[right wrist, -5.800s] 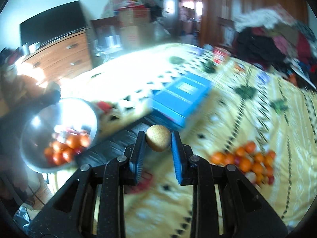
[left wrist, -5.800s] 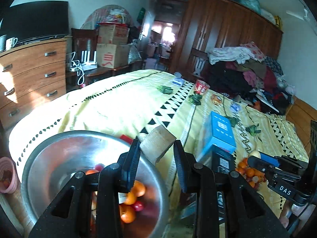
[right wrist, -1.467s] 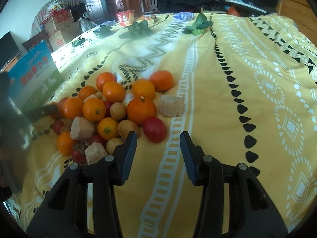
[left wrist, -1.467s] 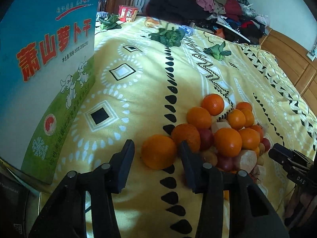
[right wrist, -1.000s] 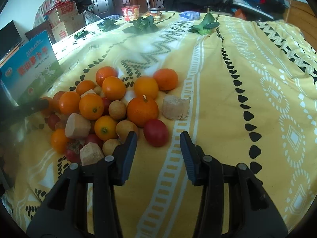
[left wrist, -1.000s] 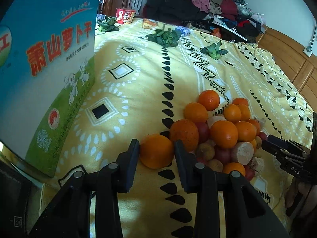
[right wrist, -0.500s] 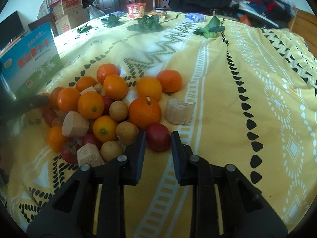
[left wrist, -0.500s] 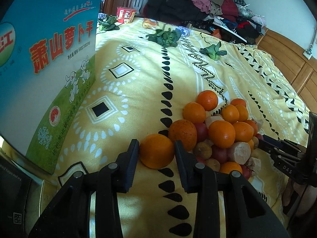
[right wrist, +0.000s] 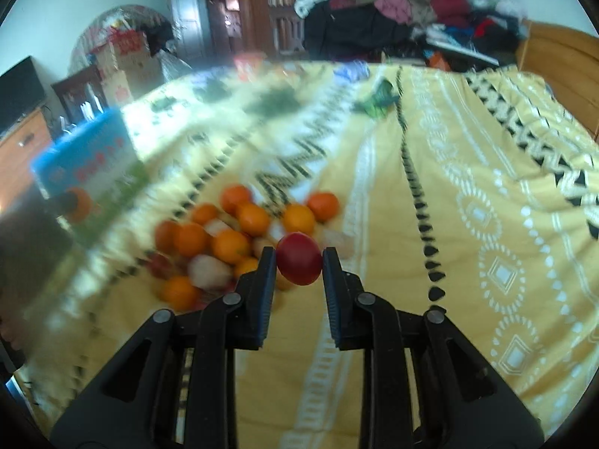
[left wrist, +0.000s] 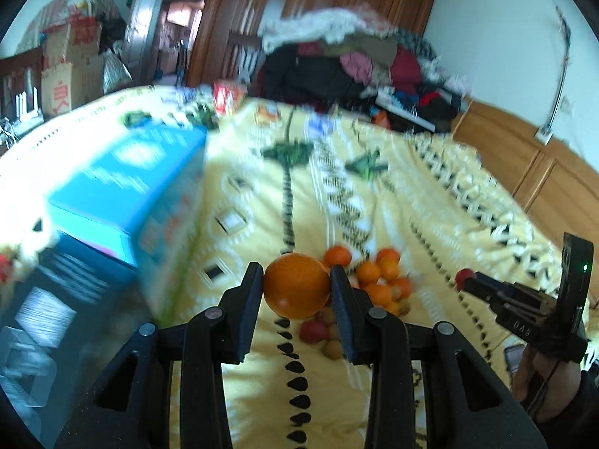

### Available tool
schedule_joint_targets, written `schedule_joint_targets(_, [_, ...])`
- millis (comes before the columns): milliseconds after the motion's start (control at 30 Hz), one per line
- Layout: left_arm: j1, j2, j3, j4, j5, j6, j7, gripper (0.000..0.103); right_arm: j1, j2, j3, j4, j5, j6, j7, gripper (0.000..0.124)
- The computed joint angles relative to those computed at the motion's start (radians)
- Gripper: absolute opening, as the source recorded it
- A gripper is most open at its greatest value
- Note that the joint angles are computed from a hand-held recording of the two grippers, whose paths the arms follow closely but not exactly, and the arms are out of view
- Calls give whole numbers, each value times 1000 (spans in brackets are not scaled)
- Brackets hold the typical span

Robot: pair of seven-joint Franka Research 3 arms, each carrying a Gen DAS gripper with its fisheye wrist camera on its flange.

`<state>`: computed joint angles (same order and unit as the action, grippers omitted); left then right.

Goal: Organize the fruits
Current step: 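Carry the orange and tomato in both tools over the steel bowl, then open both tools to drop the orange and tomato into the bowl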

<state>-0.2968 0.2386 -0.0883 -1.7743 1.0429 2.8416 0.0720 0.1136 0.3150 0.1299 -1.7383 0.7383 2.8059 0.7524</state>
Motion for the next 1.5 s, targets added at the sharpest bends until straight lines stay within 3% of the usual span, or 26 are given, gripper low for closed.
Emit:
schedule_joint_targets(100, [9,-137,8,-103,81,-32,-87,37,7,-55,36,-14,53,-20,-51,26])
schedule_joint_targets(267, [89,-416,-29,-333,138,-137,-186,37,82,-116,68,6,134,-77,-134,26])
schedule_joint_targets(500, [201,-823,-27,-675,15,-272,-174,37,239,-120,105,91,147,-164,-162,26])
schedule_joint_targets(667, [256,-1000,15,-835,-100,-327,-78,37,335,-78,133,152,117,-232,-96,26])
schedule_joint_targets(933, [342,-1050,1,-936,-227,-302,3,37,447,32,154,253,-10,-319,55,25])
schedule_joint_targets(1233, [429,-1085,-34,-1002,-355,-228,96,37,485,72,153,299,-108,-359,139,25])
schedule_joint_targets(1500, [473,-1082,-56,-1011,-467,-209,187,38,499,88,158,322,-142,-379,172,26])
